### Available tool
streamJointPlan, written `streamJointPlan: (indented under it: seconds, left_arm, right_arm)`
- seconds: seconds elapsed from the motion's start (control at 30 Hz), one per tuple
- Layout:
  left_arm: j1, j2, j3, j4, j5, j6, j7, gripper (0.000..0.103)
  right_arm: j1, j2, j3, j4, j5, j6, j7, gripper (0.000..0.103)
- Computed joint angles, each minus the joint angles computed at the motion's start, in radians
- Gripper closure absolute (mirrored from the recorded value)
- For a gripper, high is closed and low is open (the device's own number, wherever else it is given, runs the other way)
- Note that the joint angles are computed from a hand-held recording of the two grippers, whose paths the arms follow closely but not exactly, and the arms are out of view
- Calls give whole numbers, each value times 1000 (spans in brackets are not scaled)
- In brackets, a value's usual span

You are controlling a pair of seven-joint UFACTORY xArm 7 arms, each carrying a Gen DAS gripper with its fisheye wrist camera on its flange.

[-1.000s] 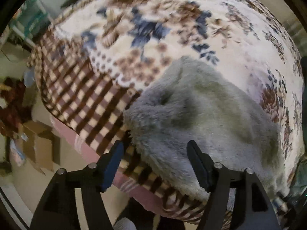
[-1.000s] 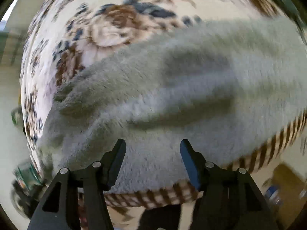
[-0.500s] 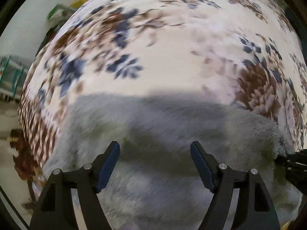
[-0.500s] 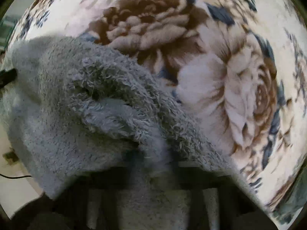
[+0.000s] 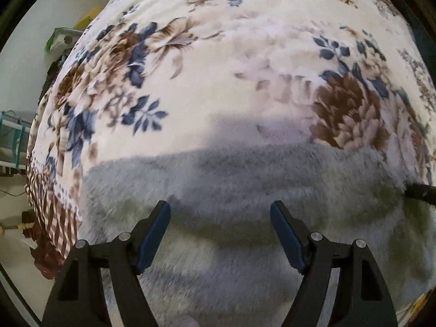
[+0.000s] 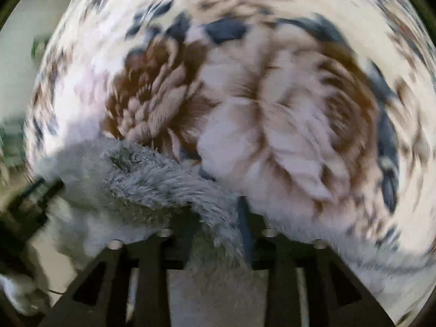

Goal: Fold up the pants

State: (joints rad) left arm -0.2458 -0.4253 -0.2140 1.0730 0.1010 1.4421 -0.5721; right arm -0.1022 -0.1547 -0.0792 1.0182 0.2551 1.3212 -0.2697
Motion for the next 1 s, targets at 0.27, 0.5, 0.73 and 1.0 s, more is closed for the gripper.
streamJointPlan:
  seconds: [0.27,0.5,0.73,1.0]
  left_arm:
    - [68,-290,31,-78,-17,232,-51,29]
    - [189,-462,108,-201,-80,293,-154,29]
    - [279,-546,146,-344,-86,161,-217,87]
    - [293,-556,170,-321,-31,120,-128,92]
  right_arm:
    - [-229,-519,-101,-265,-152,248,262,43]
    - [-364,-795,-199,-567,-24,372,521,43]
    - [-400,-1013,-161,-709,10,312,644,92]
    - [-289,-1074,-151,-608,-47,420,679,95]
